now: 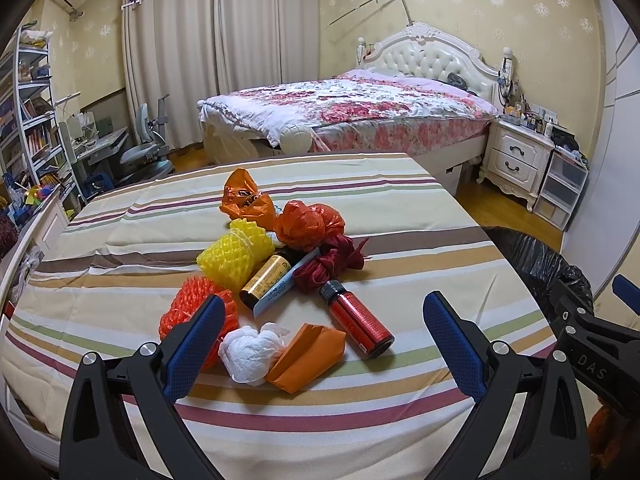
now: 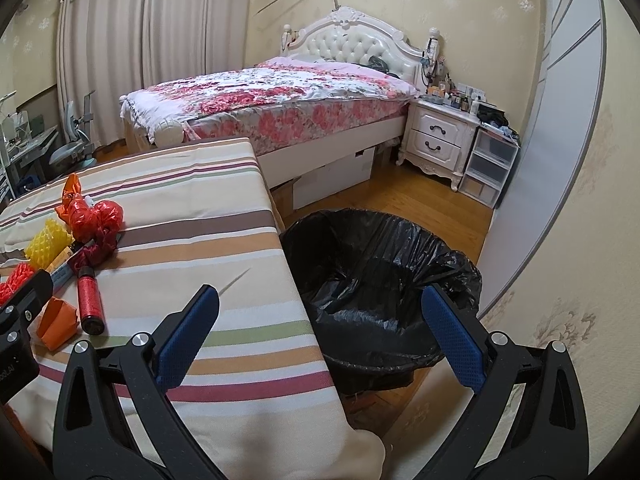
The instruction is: Collect trash
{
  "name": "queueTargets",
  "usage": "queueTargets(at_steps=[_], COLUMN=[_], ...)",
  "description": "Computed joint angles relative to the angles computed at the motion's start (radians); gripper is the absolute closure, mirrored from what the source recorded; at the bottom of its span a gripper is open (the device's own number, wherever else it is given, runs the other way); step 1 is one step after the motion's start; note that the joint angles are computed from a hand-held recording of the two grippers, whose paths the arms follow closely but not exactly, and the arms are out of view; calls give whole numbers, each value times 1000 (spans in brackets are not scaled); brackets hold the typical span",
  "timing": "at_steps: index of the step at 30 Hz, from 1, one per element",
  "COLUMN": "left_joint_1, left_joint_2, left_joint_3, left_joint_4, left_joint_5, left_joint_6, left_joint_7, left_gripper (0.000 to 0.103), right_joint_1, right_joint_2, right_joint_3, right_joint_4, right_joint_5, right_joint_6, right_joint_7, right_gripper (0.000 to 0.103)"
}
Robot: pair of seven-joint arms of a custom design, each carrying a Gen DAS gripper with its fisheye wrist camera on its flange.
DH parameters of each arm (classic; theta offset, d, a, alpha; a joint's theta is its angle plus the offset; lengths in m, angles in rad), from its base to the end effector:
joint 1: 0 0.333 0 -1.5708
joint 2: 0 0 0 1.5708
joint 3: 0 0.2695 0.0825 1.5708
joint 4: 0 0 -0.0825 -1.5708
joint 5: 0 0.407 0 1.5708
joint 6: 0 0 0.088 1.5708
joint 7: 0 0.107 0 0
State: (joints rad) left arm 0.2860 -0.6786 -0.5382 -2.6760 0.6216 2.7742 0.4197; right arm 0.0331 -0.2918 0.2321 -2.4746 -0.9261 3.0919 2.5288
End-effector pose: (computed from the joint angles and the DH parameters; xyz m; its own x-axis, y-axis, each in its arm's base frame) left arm 0.4297 -0.1260 0.4329 0.3726 -0.9273 -0.0365 -0.5668 -0.1963 -0.8001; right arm 0.4678 0.1964 0.4170 0.2025 -0.9772 0.0642 -0.5785 -0.1723 -0.7973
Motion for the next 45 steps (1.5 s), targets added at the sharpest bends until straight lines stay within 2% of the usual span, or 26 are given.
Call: queueTargets(at_steps=[2,10,11,12,15,22,26,31,39,43,45], left_joint_1=[-3,-52,-55,-57,-63,-81,-68,-44,0,-11,-32], left_joint_2=[1,-71,-86,-103,-162,-263,-292,-284,-206,-188,-185], left_joint_3=[2,58,64,66,65,93,115,138,162,191,212], left_joint_4=[-2,-87,-100,-111,-153,-234,-252,-243,-205,-207,-211], left_joint_5=[-1,-69,-81,-92,-118,-190,-220,-247,-285,-317,-344], left_joint_6=[1,1,-2,-8,-35,-91,-105,-104,-72,-51,-42], left_joint_7=[1,41,50,57,79,128,162,218,288,335,365], left_gripper=[6,7,7,7,7,7,7,7,7,8,15], right_joint_1=[50,108,125,153,226,247,247,285,297,303,304], right_joint_2=[3,14,17,20,32,39,61,81,101,110,116], right_joint_3=[-38,-51,-60,-78,-123,-102,-83,-93,-77,-74,-72], right_joint_4=[-8,-7,-7,-7,-7,-6,16,35,55,66,73], right_joint_5=[64,184,207,245,361,435,441,481,480,477,471], right_joint_6=[-5,-17,-20,-28,-38,-30,-34,-45,-56,-68,-76], right_joint_7=[-61,-162,-185,-222,-330,-409,-420,-466,-475,-470,-465], right_gripper=[4,6,11,20,26,26,26,26,26,26,26])
